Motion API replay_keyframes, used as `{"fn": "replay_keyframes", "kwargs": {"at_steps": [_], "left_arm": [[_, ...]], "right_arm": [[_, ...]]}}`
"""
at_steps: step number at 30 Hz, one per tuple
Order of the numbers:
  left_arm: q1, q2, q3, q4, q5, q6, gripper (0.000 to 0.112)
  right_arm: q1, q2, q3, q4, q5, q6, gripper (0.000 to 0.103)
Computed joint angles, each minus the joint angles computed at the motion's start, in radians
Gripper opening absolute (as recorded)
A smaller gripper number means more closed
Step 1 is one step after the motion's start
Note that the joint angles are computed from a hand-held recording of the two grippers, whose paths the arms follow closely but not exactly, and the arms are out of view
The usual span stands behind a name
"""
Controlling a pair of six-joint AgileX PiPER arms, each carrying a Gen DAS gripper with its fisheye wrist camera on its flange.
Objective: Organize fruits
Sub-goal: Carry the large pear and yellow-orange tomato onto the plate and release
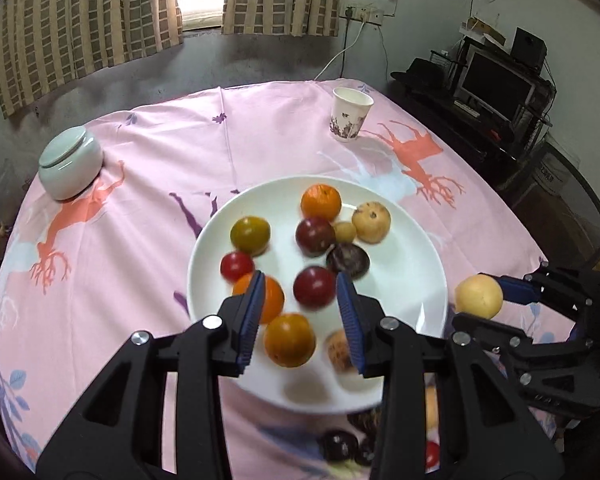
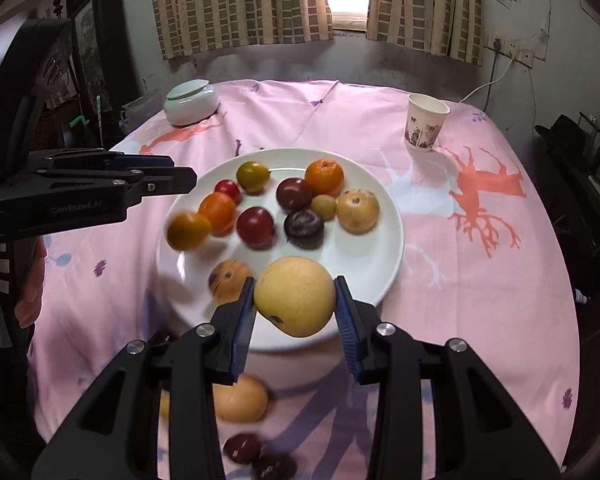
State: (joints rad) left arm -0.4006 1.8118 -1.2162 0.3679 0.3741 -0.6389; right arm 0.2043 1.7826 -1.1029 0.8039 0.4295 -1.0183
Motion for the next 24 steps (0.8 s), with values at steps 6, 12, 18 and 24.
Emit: {"fn": "replay_keyframes", "kwargs": {"at_steps": [6,12,18,24], "left_arm": [[0.087,0.246,-0.294,-0.289,0.081,0.285,0.035],[0.107,0.247,-0.277,-0.34,0.06,0.324,0.035],[0.079,0.077,-0.122,-0.285,-0.007,0.223,0.083],[-0.017,-0.18,0.14,-0.045,-0.054,-0.097,0.099]], "right_arm": [[0.017,0.272,-0.324,-0.241,0.059,0.324,0.038],[0.004,0.368,-0.454,-0.308,0.187,0.412,0.039],[0.051,0.201,-0.264,-0.393,0.004,0.424,0.096],[0.099,-0.019,-0.008,-0.592,-0.231,0.51,0.1]]}}
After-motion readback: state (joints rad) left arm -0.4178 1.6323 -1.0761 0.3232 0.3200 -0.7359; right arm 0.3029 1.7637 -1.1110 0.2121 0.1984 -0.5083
